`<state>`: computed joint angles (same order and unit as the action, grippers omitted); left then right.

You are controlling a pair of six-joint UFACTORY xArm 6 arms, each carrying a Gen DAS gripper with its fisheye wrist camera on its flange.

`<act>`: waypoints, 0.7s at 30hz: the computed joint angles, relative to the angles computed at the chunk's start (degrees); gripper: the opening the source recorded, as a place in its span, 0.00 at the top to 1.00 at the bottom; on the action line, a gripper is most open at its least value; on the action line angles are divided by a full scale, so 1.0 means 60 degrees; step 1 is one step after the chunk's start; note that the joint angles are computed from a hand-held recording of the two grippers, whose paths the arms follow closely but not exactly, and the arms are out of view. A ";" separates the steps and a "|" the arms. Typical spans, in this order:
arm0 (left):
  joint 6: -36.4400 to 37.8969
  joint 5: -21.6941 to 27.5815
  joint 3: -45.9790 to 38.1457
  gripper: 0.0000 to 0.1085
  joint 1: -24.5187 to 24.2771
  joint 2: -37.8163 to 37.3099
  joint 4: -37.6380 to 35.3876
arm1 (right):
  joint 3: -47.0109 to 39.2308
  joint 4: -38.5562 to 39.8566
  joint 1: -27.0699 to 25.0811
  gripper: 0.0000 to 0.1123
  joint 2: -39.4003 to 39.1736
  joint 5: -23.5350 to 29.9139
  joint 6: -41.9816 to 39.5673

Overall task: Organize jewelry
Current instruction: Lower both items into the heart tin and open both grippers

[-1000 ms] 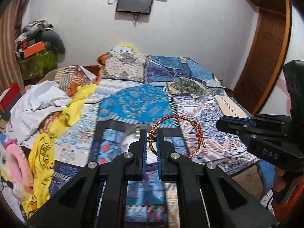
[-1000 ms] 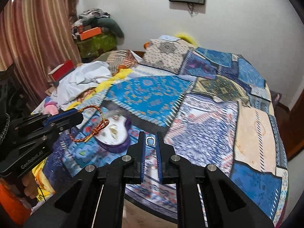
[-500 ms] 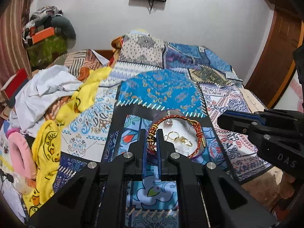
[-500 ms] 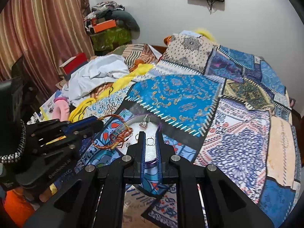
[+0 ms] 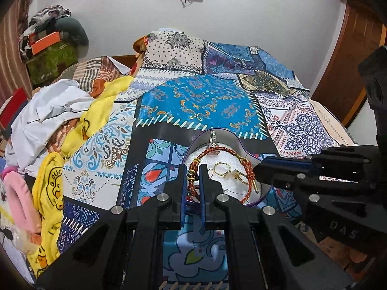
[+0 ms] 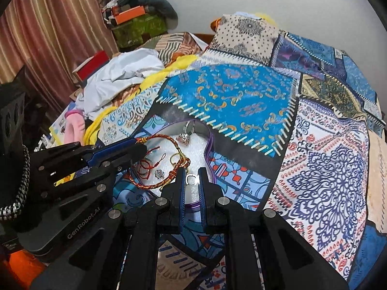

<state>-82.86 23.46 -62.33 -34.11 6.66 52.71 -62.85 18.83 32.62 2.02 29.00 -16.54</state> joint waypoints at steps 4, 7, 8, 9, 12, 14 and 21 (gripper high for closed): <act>0.0052 -0.0157 0.0028 0.93 0.0062 0.0007 -0.0140 | -0.0007 0.0120 0.0017 0.92 0.0012 0.0045 -0.0124; 0.0201 -0.0198 0.0021 0.93 0.0042 -0.0025 -0.0289 | -0.0088 0.0074 0.0006 0.92 0.0054 0.0176 -0.0093; 0.0252 -0.0117 -0.0004 0.93 0.0002 -0.0042 -0.0310 | -0.0099 0.0027 0.0006 0.92 0.0052 0.0215 -0.0057; 0.0276 -0.0073 -0.0011 0.93 -0.0022 -0.0059 -0.0318 | -0.0111 -0.0061 0.0010 0.91 0.0041 0.0249 0.0017; 0.0305 0.0085 -0.0025 0.92 -0.0094 -0.0182 -0.0332 | -0.0070 -0.0220 0.0015 0.88 -0.0067 0.0218 0.0144; 0.0219 0.0154 0.0005 0.92 -0.0120 -0.0305 -0.0253 | 0.0011 -0.0423 0.0036 0.86 -0.0209 0.0105 0.0285; -0.0408 0.0827 0.0117 0.92 -0.0524 -0.1207 0.0497 | 0.0419 -0.0883 0.0057 0.86 -0.1023 -0.0315 0.0648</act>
